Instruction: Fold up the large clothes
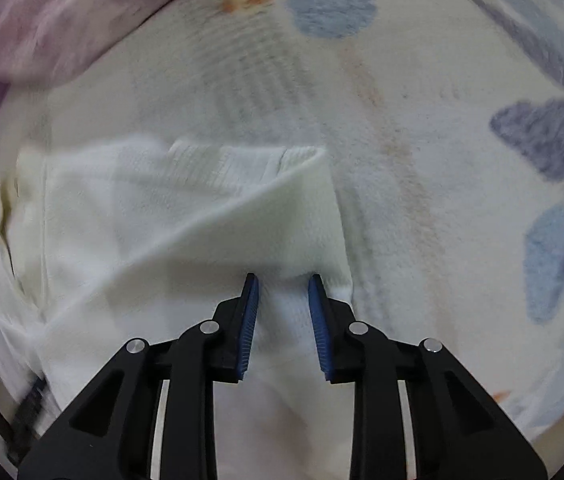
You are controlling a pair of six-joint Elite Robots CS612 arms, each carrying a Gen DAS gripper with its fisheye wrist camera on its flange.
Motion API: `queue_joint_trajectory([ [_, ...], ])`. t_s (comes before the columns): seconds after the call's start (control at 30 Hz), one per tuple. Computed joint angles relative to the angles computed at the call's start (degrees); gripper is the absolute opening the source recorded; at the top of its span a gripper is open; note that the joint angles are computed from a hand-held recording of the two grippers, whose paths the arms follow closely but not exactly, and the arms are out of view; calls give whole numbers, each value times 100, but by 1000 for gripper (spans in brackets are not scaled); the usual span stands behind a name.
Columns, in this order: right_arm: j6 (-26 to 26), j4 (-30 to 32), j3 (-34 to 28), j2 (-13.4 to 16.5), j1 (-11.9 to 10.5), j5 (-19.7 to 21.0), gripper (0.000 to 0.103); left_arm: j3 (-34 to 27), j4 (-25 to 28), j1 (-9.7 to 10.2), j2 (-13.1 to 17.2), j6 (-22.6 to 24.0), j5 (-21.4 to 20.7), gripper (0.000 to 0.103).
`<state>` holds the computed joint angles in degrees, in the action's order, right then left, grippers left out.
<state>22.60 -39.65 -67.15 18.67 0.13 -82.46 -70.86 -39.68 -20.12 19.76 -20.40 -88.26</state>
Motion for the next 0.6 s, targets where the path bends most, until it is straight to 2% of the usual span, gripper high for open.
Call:
queue_joint_trajectory([
  [0.07,-300,622,-69,-108,94,-107,24,-70,402,-35,-52,90,36,49],
  [0.1,-485,1148,-186,-119,147,-149,24,-164,556,-49,-33,113,11,50],
  [0.2,-365,1973,-826,118,168,78,24,-466,802,-59,95,12,-23,51],
  [0.27,-52,1819,-1497,452,116,299,25,-697,602,-11,265,-109,-184,53],
  [0.33,383,1717,-1739,578,33,574,25,-710,560,34,268,-138,-296,53],
  [0.4,412,1812,-1620,481,49,517,25,-720,632,53,235,-91,-270,53],
  [0.47,161,1865,-1384,331,129,287,27,-706,771,67,194,-80,-245,54],
  [0.5,122,1870,-1239,239,162,216,29,-710,904,74,157,-158,-229,61],
  [0.53,193,1819,-1109,166,218,237,42,-730,1017,49,137,-259,-205,67],
  [0.6,334,1722,-1158,104,227,412,62,-747,1211,58,63,-413,-233,68],
])
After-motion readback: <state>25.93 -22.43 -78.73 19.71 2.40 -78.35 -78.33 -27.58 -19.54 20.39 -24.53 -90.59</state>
